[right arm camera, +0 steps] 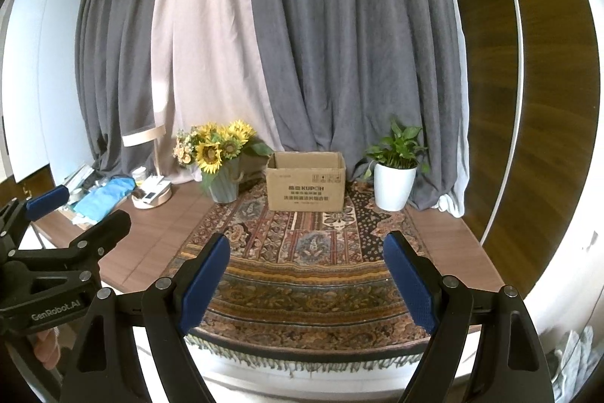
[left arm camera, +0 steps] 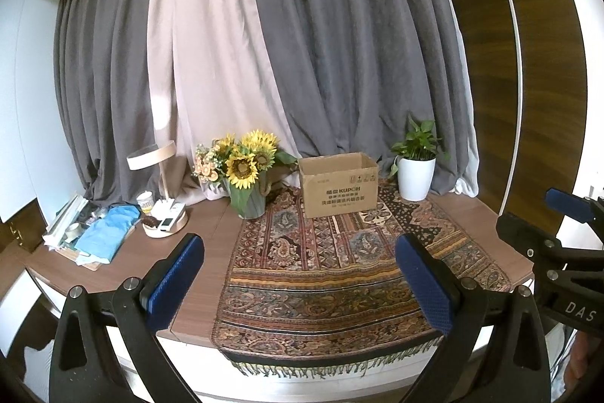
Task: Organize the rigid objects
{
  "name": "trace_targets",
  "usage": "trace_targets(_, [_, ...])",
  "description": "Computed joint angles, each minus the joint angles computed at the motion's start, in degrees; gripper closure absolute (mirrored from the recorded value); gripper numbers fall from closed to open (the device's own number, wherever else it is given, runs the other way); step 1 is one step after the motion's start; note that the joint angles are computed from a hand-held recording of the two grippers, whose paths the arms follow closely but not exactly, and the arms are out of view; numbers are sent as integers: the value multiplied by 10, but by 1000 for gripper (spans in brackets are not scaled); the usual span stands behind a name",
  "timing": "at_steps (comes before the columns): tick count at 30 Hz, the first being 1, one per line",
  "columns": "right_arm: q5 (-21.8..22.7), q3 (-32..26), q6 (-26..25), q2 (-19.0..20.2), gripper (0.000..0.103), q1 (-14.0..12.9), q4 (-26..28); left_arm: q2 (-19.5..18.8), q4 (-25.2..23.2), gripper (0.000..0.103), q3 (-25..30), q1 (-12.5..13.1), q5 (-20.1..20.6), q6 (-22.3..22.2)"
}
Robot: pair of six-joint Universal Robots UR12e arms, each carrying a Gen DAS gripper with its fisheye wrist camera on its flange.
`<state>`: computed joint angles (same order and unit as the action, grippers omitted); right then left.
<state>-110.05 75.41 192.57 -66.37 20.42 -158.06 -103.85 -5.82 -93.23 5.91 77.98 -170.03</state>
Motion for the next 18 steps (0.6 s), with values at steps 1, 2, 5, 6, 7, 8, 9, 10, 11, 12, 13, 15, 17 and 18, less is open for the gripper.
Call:
trace_targets(1, [0, 1, 0, -1, 19, 0, -1, 0, 1, 0, 0, -1, 1, 0])
trace_targets(2, [0, 1, -1, -1, 19, 0, -2, 0, 2, 0, 0, -1, 1, 0])
trace_targets(5, [-3, 3, -2, -2, 19, 0, -4, -1, 2, 0, 0, -3, 1, 0])
trace_targets(6, [-4, 4, -2, -3, 19, 0, -4, -1, 3, 0, 0, -4, 1, 0])
trace_targets(7, [-4, 5, -2, -4, 19, 0, -5, -1, 3, 0, 1, -4, 2, 1])
trace_targets(8, [-4, 6, -1, -4, 19, 0, -5, -1, 3, 0, 1, -5, 3, 1])
trace_targets(9, [-5, 7, 0, -5, 19, -1, -6, -1, 4, 0, 1, -6, 3, 1])
trace_targets(10, [-5, 7, 1, -5, 19, -1, -6, -2, 5, 0, 1, -6, 4, 2])
trace_targets(11, [-5, 8, 1, -6, 19, -1, -7, -2, 5, 0, 1, -7, 4, 2])
trace_targets(12, [-5, 9, 1, -7, 19, -2, -7, -2, 5, 0, 1, -7, 4, 2])
trace_targets(13, [-4, 10, 1, -7, 19, -2, -7, -2, 5, 0, 1, -7, 3, 2])
trace_targets(15, [-3, 12, 2, -9, 19, -3, -9, -1, 5, 0, 2, -7, 4, 2])
trace_targets(17, [-3, 13, 2, -9, 19, -3, -10, -2, 6, 0, 2, -7, 4, 2])
trace_targets(18, [-3, 13, 1, -9, 19, -3, -10, -1, 5, 0, 2, -7, 4, 2])
